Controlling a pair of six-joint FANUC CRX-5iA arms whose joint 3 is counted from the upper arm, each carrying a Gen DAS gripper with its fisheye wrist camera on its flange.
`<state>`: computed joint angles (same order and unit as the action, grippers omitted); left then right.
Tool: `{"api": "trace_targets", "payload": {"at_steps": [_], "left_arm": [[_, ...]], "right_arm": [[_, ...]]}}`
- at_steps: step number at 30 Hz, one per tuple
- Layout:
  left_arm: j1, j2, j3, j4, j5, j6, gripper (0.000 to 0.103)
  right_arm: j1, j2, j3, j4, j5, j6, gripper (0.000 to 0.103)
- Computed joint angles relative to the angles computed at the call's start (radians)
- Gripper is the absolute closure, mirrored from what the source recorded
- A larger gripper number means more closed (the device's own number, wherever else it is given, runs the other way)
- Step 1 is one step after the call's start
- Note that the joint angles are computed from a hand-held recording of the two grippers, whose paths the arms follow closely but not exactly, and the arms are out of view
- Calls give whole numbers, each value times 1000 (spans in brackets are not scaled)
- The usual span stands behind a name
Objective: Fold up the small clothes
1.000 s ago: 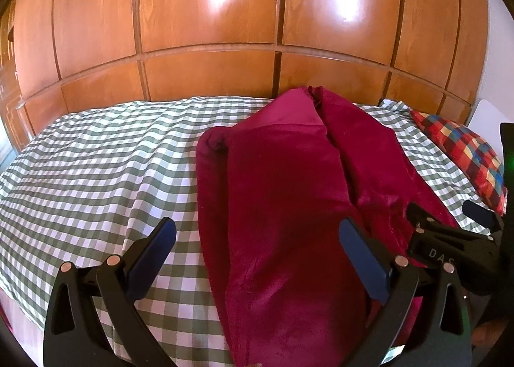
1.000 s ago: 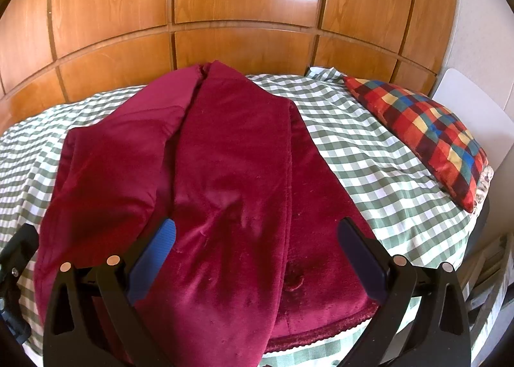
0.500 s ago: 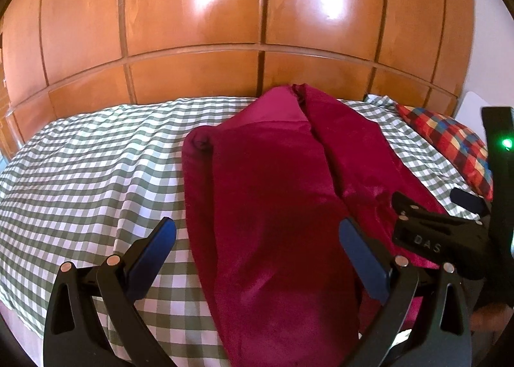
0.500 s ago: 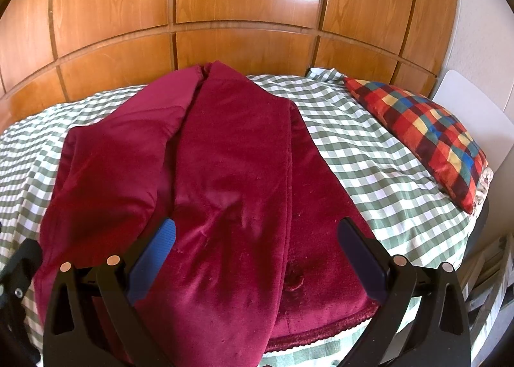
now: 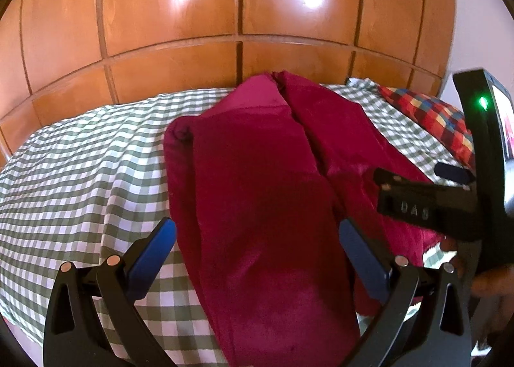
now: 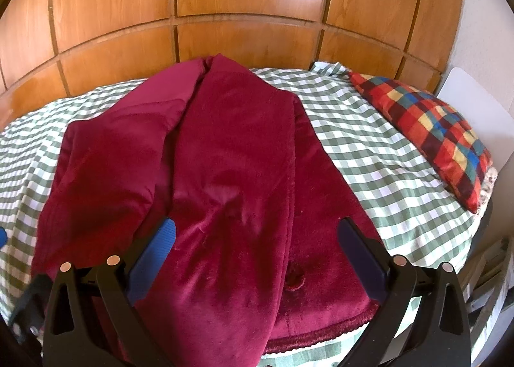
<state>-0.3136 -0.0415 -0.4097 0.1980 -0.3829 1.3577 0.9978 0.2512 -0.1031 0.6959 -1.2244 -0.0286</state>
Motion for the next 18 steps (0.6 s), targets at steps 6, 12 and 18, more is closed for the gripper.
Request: {"api": "trace_targets", "payload": {"at_steps": [6, 12, 18], "left_arm": [[-3, -22, -108, 313, 12, -385, 4], [-34, 24, -96, 328, -88, -547, 29], [-22, 41, -94, 341, -124, -550, 98]], "right_arm": [[-57, -155, -158, -73, 269, -11, 16], [-110, -157, -165, -251, 397, 132, 38], [-88, -123, -130, -230, 344, 224, 95]]}}
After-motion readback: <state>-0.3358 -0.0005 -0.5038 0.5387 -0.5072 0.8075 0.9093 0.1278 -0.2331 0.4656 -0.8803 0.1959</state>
